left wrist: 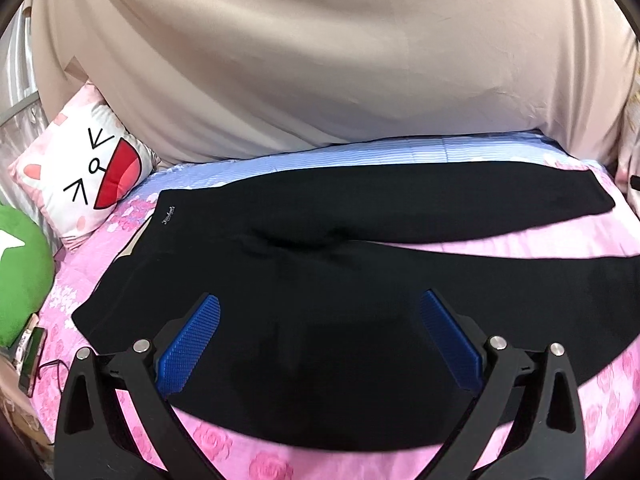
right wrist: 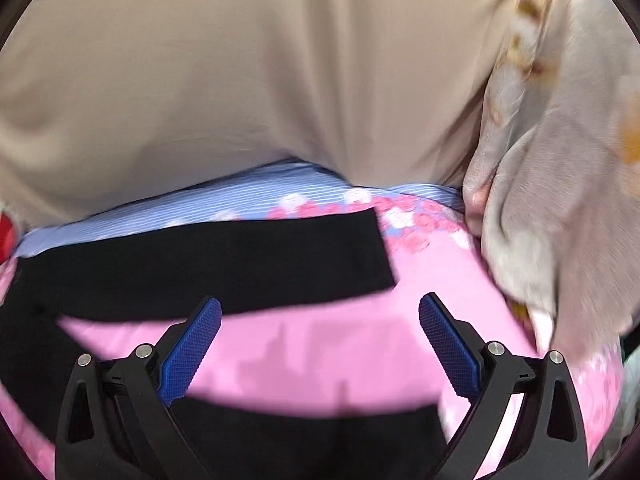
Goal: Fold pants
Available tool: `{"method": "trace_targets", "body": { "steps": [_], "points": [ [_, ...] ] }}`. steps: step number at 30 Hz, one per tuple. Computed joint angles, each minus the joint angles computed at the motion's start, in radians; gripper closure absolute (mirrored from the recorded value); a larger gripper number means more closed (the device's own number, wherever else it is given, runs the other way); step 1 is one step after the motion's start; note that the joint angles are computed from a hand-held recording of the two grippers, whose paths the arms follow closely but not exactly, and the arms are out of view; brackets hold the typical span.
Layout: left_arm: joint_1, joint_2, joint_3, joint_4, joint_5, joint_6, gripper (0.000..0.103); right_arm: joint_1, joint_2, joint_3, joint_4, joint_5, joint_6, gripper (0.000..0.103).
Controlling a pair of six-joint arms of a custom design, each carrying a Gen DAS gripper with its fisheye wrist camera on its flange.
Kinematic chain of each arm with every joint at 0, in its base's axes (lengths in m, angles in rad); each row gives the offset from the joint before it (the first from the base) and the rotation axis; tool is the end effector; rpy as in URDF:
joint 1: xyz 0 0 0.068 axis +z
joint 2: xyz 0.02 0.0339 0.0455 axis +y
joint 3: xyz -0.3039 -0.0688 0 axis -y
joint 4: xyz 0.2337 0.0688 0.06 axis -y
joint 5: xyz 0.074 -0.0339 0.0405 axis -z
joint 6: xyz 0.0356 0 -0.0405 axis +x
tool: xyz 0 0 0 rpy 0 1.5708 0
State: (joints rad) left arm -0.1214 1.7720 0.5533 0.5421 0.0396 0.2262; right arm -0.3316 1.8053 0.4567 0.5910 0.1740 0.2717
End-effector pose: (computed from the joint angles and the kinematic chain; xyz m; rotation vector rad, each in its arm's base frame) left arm 0.3007 -0.0381 0.1440 0.4095 2.2092 0.0120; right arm 0.2626 -0.0969 0.1194 0.7738 2.1931 -0.2326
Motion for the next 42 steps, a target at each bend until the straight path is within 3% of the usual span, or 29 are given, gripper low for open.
{"method": "trace_targets", "body": {
  "steps": [4,7,10,16,18,20,21,29,36,42],
  "points": [
    [-0.011,0.06,0.052,0.0,-0.008,0.005,0.005,-0.128,0.244,0.274,-0.127,-0.086,-0.079,0.006],
    [-0.016,0.112,0.12,-0.052,-0.021,0.003,0.005,-0.164,0.351,0.404,-0.179,-0.126,-0.079,0.006],
    [-0.015,0.175,0.196,-0.103,-0.05,-0.005,0.005,-0.167,0.434,0.518,-0.239,-0.136,-0.064,0.007],
    [0.013,0.252,0.274,-0.151,-0.057,-0.013,0.005,-0.128,0.509,0.624,-0.311,-0.109,-0.063,0.022],
    [0.025,0.265,0.284,-0.155,-0.053,-0.012,0.005,-0.124,0.503,0.608,-0.284,-0.12,-0.054,0.041],
    [0.035,0.273,0.29,-0.159,-0.047,-0.01,0.005,-0.141,0.488,0.578,-0.247,-0.187,-0.021,0.085],
    [0.037,0.274,0.289,-0.159,-0.047,-0.011,0.005,-0.15,0.481,0.566,-0.234,-0.211,-0.005,0.089],
    [0.065,0.263,0.273,-0.15,-0.028,0.005,0.005,-0.152,0.325,0.358,-0.087,-0.245,-0.007,0.092],
    [0.089,0.223,0.218,-0.127,-0.012,0.027,0.005,-0.127,0.031,0.056,0.037,-0.263,-0.09,0.092],
    [0.236,0.163,0.217,-0.161,0.15,0.085,0.005,-0.017,-0.218,-0.203,0.08,-0.186,-0.172,0.092]
  ]
}}
